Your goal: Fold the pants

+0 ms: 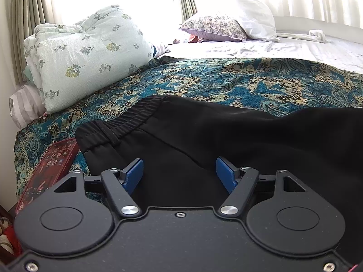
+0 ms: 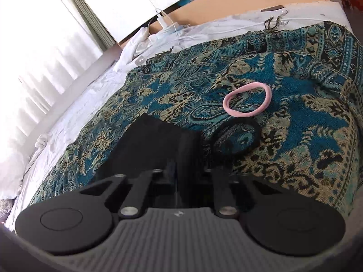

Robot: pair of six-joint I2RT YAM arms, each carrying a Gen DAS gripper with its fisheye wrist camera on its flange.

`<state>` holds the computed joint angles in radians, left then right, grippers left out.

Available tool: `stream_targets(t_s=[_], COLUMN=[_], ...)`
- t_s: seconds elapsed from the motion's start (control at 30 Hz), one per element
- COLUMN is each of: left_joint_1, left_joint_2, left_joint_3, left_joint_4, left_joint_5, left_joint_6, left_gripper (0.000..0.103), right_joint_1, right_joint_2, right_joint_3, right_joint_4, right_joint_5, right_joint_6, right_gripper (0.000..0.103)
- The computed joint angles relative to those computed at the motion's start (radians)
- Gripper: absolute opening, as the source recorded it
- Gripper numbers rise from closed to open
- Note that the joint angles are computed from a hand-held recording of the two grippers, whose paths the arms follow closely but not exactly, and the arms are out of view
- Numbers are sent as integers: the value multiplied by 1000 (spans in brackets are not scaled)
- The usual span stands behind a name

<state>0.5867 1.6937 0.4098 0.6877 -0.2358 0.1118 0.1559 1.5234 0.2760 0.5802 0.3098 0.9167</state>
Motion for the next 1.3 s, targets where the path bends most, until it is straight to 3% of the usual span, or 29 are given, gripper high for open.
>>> stream_targets(t_s=[0.07, 0.2, 0.33, 0.47, 0.7, 0.83, 0.97, 1.0, 1.03, 1.07, 1.3], left_joint_1=[0, 4, 7, 27, 61, 65, 73, 75, 75, 77, 81], left_joint_2=[2, 6, 13, 8, 9, 11, 9, 9, 8, 7, 5], left_joint_3=[2, -5, -13, -11, -8, -15, -18, -18, -18, -17, -20], left_joint_4=[0, 14, 37, 28, 25, 37, 40, 39, 37, 36, 37], left_joint_5=[3, 11, 15, 48, 108, 118, 135, 138, 140, 143, 149], left_joint_6=[-3, -5, -3, -12, -32, -37, -41, -42, -44, -44, -45], left_gripper=[70, 70, 70, 70, 72, 72, 73, 74, 74, 74, 75], right_joint_1=[26, 135, 306, 514, 833, 943, 987, 994, 999, 1003, 1032], right_joint_2=[-10, -79, -65, 155, 630, 769, 775, 774, 770, 765, 670], right_joint_3=[20, 78, 243, 554, 1105, 1277, 1300, 1298, 1292, 1287, 1165], right_joint_4=[-50, -184, -277, -343, -501, -579, -598, -597, -595, -598, -578], right_joint_5=[17, 108, 181, 163, 5, 34, 73, 75, 71, 73, 56], right_joint_6=[-16, -23, -77, -202, -375, -347, -370, -379, -387, -388, -457], right_gripper=[9, 8, 8, 8, 8, 8, 9, 13, 24, 46, 66])
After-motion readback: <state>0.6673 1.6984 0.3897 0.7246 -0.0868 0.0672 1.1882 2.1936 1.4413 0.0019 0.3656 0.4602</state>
